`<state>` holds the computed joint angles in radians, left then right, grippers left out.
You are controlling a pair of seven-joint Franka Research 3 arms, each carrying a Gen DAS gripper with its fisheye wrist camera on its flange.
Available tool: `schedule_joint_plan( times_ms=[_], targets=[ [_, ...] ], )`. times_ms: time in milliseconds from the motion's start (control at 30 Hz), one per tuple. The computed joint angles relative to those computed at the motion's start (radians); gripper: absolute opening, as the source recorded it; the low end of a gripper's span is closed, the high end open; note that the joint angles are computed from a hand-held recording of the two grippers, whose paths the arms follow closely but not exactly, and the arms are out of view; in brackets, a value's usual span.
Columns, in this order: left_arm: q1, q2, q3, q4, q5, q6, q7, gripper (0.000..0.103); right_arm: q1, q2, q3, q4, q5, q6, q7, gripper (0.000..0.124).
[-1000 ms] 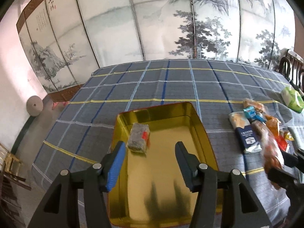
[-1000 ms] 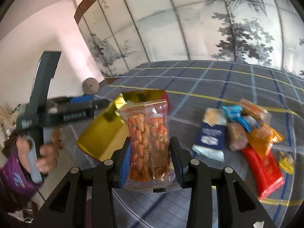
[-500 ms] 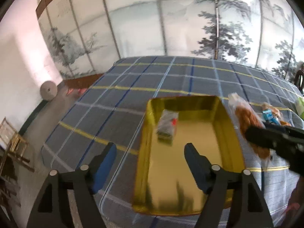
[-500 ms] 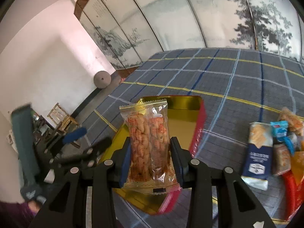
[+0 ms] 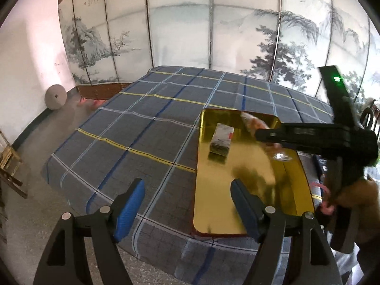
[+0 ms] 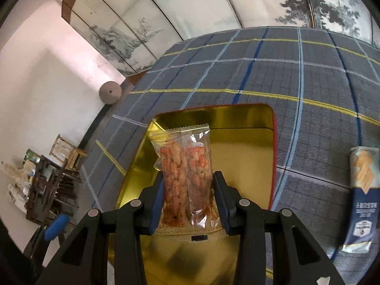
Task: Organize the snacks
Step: 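Carry the clear shrimp cracker bag into the gold tin and open the right gripper, then grasp the blue sea salt soda cracker pack with the right gripper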
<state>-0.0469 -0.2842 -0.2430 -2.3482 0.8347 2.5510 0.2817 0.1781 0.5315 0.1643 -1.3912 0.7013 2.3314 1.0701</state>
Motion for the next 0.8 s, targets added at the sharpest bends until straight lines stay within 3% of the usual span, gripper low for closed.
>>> schedule_joint_plan(
  times_ms=[100, 233, 433, 533, 633, 700, 800],
  targets=[
    [-0.003, 0.012, -0.013, 0.014, 0.024, -0.038, 0.009, 0.076, 0.010, 0.012, -0.002, 0.010, -0.009, 0.021, 0.011, 0.040],
    [-0.015, 0.027, 0.003, 0.020, 0.004, -0.025, 0.027, 0.076, 0.004, 0.012, 0.009, 0.012, 0.010, 0.047, 0.005, 0.049],
    [-0.024, 0.029, 0.006, 0.021, -0.020, -0.005, 0.053, 0.076, -0.074, -0.131, 0.031, -0.170, 0.168, 0.095, -0.139, 0.055],
    [-0.031, 0.033, -0.006, 0.032, -0.007, -0.008, 0.059, 0.076, -0.105, -0.254, 0.008, -0.334, 0.279, 0.129, -0.273, 0.060],
    [-0.047, 0.053, -0.014, 0.053, -0.012, -0.009, 0.078, 0.076, -0.102, -0.333, -0.046, -0.454, 0.308, 0.166, -0.349, 0.062],
    [-0.062, 0.072, -0.008, 0.067, -0.043, -0.001, 0.106, 0.076, -0.085, -0.336, -0.085, -0.478, 0.241, 0.196, -0.309, 0.062],
    [-0.088, 0.100, 0.007, 0.082, -0.129, 0.029, 0.165, 0.076, -0.090, -0.294, -0.115, -0.441, 0.171, 0.166, -0.222, 0.062]
  ],
)
